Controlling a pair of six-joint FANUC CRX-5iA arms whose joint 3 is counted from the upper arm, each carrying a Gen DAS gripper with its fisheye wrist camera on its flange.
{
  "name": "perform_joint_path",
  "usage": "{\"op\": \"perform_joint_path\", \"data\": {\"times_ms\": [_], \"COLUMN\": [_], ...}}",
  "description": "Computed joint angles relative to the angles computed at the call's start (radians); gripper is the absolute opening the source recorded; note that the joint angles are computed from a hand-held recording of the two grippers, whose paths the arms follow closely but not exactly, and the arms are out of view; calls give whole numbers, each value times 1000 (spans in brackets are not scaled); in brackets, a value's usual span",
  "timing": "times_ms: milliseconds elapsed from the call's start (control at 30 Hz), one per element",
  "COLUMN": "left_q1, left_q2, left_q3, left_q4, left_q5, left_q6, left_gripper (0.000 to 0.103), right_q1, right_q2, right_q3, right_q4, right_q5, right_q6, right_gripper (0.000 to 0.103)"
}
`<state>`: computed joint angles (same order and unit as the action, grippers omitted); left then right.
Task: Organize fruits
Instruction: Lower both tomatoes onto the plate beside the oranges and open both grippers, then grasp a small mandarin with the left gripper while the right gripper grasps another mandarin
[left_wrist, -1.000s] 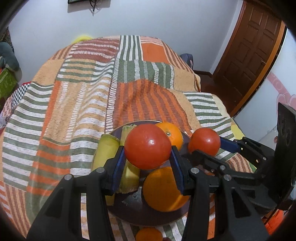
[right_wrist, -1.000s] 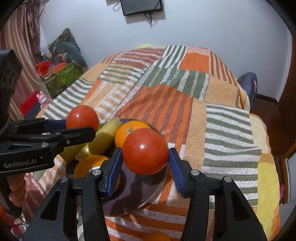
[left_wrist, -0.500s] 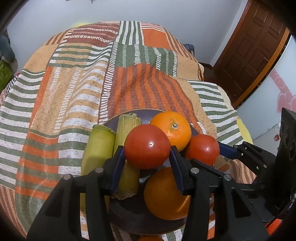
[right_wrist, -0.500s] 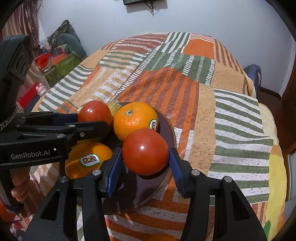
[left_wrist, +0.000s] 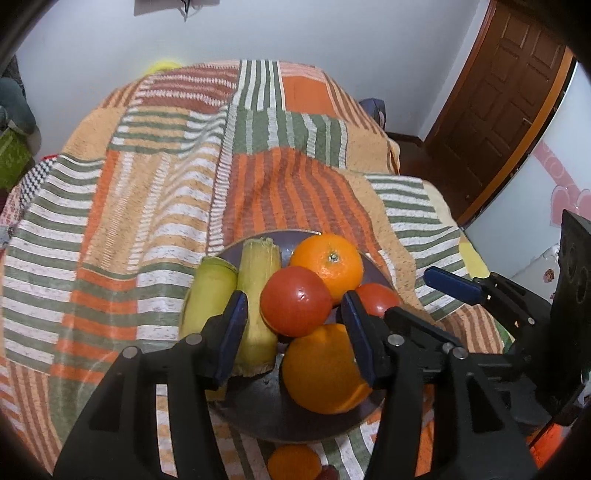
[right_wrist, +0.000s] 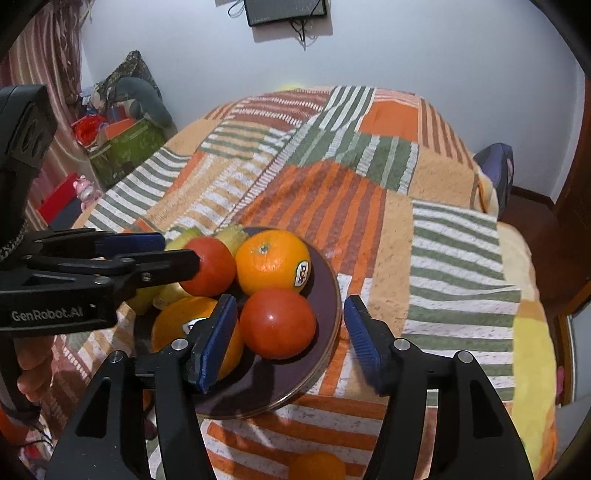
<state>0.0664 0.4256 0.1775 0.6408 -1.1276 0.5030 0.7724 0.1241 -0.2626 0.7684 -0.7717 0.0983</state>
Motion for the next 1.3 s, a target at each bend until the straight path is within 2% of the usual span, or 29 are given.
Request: {"op": "perform_joint_path", "data": {"times_ms": [100,267,567,733,967,1300], "left_q1": [17,50,104,121,132,131], "left_q2": [-32,-87,-157,-169,-166,-157], "left_q3": [-26,-78,-147,-170,-201,-229], "left_q4": [24,60,59,28,-51,-108], "left_q5": [6,19,19,4,-17,-37], "left_q6": [-22,-57,-82,-73,-37,-1], "left_gripper": [53,59,65,65,65,65], "right_q1": [12,40,97,123,142,143], "right_q2": [-21,-55,-106,-122,-129,-115], "right_q3": [-14,-33,-75,-102,-124,-144], "right_q4": [29,59,65,37,-50,-98], "right_q5": [-19,-65,-134,-144,-145,-119], "right_q6": [-26,-49,-79,-117,-127,-147], "right_gripper": [57,57,58,64,64,64]}}
